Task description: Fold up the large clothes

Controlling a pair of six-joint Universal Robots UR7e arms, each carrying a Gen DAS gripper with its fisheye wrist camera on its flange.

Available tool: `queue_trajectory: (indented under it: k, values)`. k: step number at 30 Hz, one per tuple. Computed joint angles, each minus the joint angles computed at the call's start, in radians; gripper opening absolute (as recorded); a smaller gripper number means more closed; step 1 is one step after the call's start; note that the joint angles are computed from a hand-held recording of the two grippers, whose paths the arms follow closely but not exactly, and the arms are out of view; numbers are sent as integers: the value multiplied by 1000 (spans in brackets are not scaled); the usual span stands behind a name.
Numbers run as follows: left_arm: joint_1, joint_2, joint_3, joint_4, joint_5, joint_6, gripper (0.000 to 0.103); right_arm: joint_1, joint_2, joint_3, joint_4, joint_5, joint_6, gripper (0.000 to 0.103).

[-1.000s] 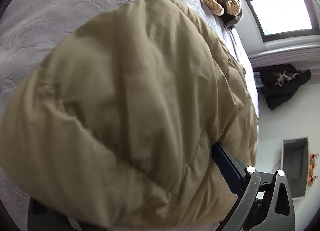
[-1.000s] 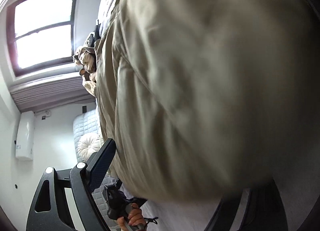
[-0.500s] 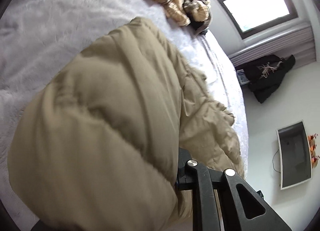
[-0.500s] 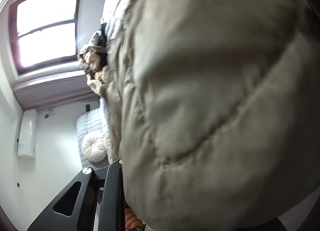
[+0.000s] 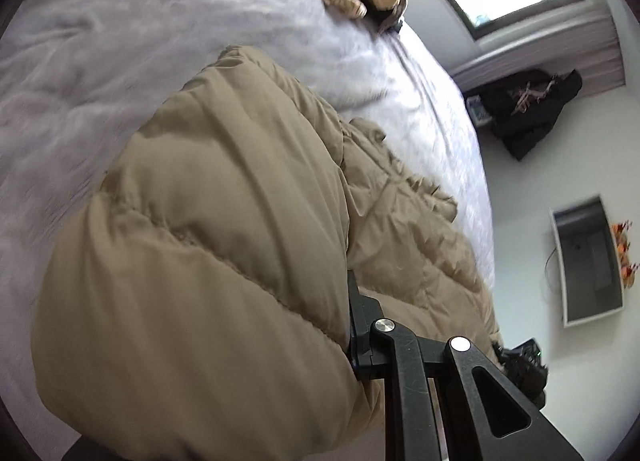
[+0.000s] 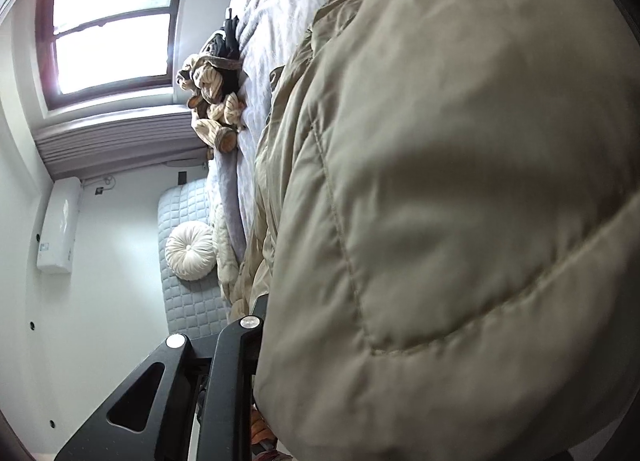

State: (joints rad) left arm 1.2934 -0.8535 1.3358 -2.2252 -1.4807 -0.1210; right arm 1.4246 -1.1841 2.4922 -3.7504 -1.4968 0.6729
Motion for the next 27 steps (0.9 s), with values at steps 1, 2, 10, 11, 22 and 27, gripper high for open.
queue_trajectory:
  k: [1,2,10,11,22,27]
  values:
    - [5,-19,15,19,-2,2,20,9,7,12,-14,-9,8,22]
    - [8,-38,32,34,-3,4,20,22,14,26,-27,-24,17,22]
    - [33,-144,121,184,6,82,20,140,99,126,-178,-176,148,22]
    - [38,-148,124,200,4,91,20,155,118,133,-199,-205,168,22]
    - [28,-182,148,245,68,73,21,212,168,146,-204,-331,293,33]
    - [-3,-228,188,233,186,23,47,217,62,137,-12,-324,324,46]
